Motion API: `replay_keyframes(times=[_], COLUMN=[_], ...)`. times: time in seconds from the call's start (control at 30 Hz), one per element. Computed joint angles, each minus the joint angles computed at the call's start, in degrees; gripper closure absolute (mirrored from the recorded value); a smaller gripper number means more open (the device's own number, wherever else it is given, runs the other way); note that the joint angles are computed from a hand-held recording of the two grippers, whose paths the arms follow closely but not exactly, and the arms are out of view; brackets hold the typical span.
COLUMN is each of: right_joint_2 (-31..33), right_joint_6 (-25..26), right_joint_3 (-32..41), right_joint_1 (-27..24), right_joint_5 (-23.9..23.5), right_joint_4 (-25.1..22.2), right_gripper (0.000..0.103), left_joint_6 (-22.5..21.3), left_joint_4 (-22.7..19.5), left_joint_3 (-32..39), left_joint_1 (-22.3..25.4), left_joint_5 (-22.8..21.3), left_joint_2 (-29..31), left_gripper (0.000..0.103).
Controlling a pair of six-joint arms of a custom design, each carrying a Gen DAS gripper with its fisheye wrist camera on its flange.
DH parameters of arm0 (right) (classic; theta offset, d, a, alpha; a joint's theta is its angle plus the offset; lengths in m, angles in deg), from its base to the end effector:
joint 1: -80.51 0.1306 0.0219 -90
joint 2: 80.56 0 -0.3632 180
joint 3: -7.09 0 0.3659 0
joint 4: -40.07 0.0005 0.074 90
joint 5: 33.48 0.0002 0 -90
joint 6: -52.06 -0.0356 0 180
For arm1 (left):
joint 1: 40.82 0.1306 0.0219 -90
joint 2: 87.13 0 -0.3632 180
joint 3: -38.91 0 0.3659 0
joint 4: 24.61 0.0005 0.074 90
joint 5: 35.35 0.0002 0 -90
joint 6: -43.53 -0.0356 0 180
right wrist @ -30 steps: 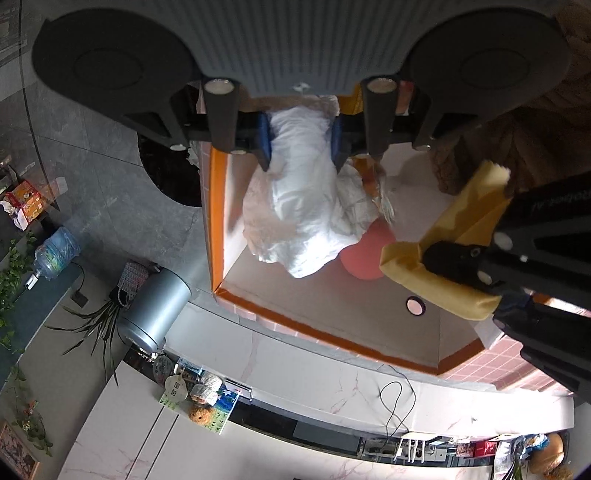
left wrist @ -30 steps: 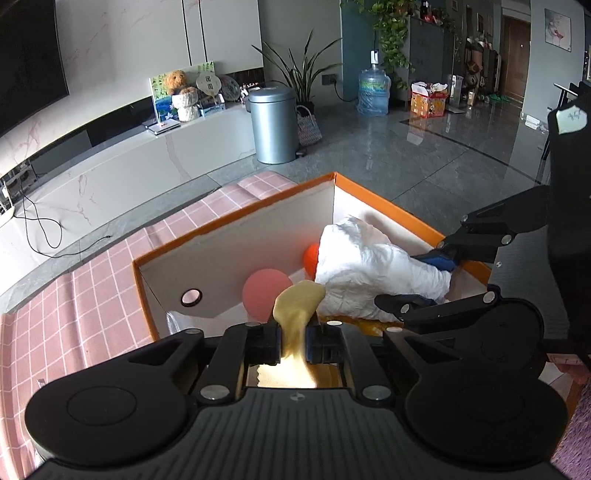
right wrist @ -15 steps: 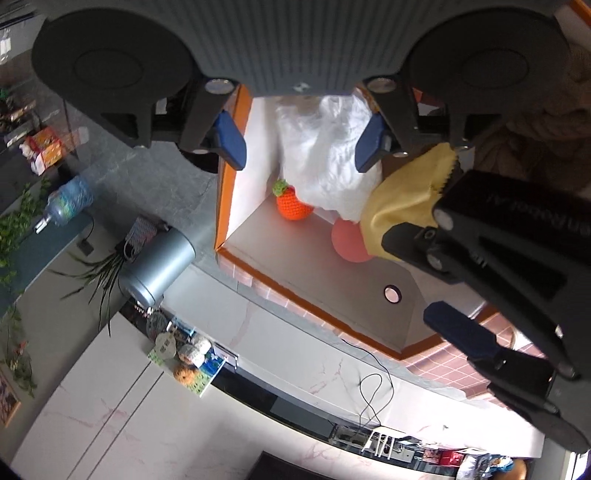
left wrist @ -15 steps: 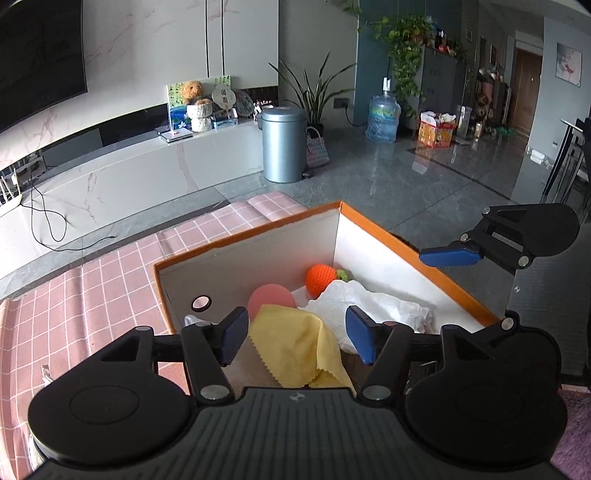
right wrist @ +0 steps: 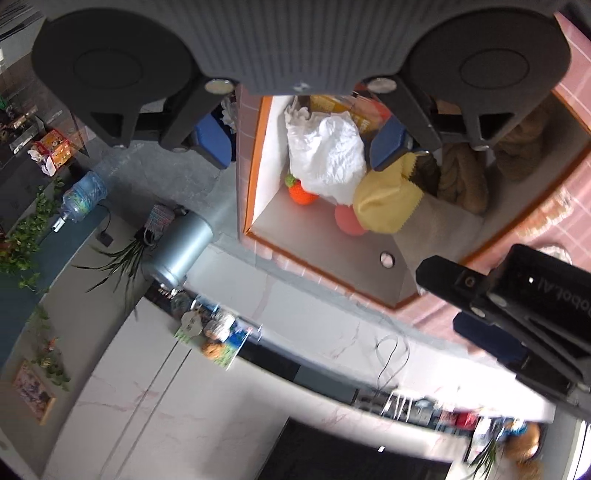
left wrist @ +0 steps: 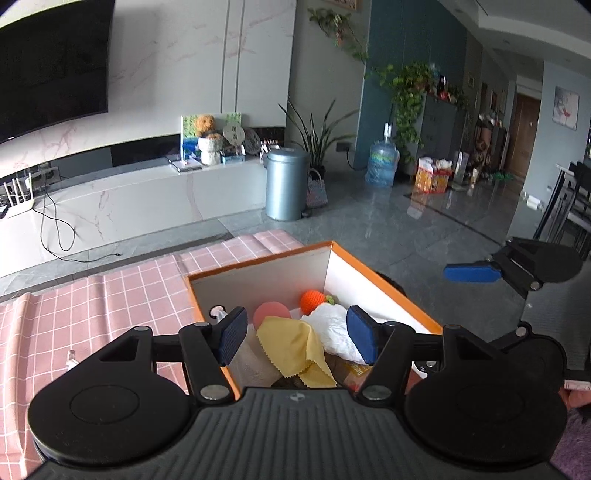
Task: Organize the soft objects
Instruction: 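Open both tools to release the cloth and bag into the box, then move both tools back toward the knitted piece and white towel mitt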
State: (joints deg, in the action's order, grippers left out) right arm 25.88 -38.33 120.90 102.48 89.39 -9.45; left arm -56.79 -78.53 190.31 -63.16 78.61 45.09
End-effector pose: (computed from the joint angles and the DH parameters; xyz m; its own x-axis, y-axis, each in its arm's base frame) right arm 0.5309 0.1928 0.4560 -0.6219 -0.2447 -0.7439 0.0632 0.9311 -0.3592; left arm 0.6408 -0.2795 0.4589 -0.4010 0.3418 -0.8499 0.7398 0.6680 -0.0805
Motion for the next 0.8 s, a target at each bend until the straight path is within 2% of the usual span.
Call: replay_keyframes(times=[0.13,0.23,0.33,0.47,0.8], right_joint_2=[-2.41,-3.03,-2.11,0.54,7.23], right_joint_6=[-3.78,-5.97,-7.01,-8.69,-11.25], right_joint_3=[-2.7,-3.92,-3.13,-0.76,3.67], right_joint_1=[2.87,5.28,7.7,10.45,15.62], right_joint_5=[2.57,3.94,3.65,2.65,3.39], right_joint_4=[5.03,8.81,10.06,10.28,8.47], right_gripper=[0.018,0.018,0.018,0.018,0.019], left_joint_6=[1.65,2.94,4.58,4.69,4.71], left_joint_4=[7.59,10.97,13.55,14.77,14.05], left_joint_3=[-10.59,-15.79,-20.81,-25.36,-34.89], left_joint_1=[1.26,2.69,4.21,6.34,12.37], left_joint_5=[0.82,2.18,2.3,1.33,2.09], left_joint_2=[-6.42,-9.7,-12.64,-14.96,-18.15], left_gripper=[0.03,0.03,0.03,0.031,0.031])
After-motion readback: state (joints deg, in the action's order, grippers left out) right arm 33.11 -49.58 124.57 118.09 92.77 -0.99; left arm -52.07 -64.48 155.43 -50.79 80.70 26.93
